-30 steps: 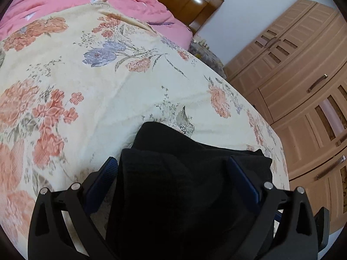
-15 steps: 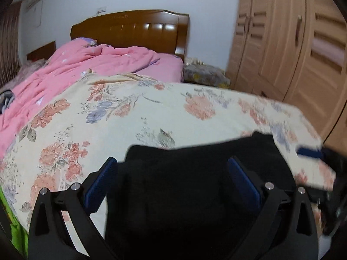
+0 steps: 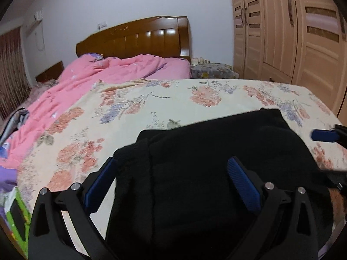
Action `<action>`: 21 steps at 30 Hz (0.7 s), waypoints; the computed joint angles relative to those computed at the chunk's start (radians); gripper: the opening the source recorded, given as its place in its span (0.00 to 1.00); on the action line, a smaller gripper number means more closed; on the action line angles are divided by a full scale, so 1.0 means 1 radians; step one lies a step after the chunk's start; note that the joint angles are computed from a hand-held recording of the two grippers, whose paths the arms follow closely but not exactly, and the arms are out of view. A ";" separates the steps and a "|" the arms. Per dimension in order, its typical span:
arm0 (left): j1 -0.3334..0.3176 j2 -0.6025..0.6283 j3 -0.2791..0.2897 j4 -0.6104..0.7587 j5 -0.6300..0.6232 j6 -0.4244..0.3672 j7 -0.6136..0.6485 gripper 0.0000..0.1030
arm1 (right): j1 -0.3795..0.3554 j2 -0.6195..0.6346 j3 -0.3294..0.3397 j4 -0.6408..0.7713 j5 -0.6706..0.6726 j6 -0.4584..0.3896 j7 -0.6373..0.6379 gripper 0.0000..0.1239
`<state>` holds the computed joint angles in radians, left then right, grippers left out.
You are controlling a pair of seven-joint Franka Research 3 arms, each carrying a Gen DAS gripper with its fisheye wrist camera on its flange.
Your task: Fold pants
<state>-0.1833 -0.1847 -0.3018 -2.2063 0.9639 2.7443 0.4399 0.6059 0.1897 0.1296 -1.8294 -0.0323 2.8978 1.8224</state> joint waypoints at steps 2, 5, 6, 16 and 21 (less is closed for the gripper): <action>-0.007 -0.030 -0.007 -0.030 -0.006 -0.020 -0.007 0.98 | 0.011 -0.027 0.010 -0.045 -0.006 0.014 -0.004 0.79; -0.013 -0.053 -0.028 -0.061 -0.006 -0.067 -0.019 0.98 | 0.043 -0.031 -0.009 -0.089 -0.108 0.008 0.046 0.79; -0.019 -0.049 -0.032 -0.064 -0.015 -0.089 -0.006 0.98 | 0.059 -0.029 -0.030 -0.112 -0.159 0.062 0.091 0.80; -0.002 -0.142 -0.068 -0.159 0.096 -0.082 -0.190 0.98 | 0.117 -0.119 -0.096 -0.162 -0.505 0.007 0.475 0.79; -0.058 -0.239 -0.198 -0.190 0.131 -0.398 -0.246 0.98 | 0.087 -0.231 -0.053 -0.276 -0.869 -0.001 0.875 0.80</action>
<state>-0.2414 -0.4238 -0.4997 -2.3964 1.0951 2.3463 0.1943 0.6930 -0.0415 0.0766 -2.1054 -0.9010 2.8965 2.6975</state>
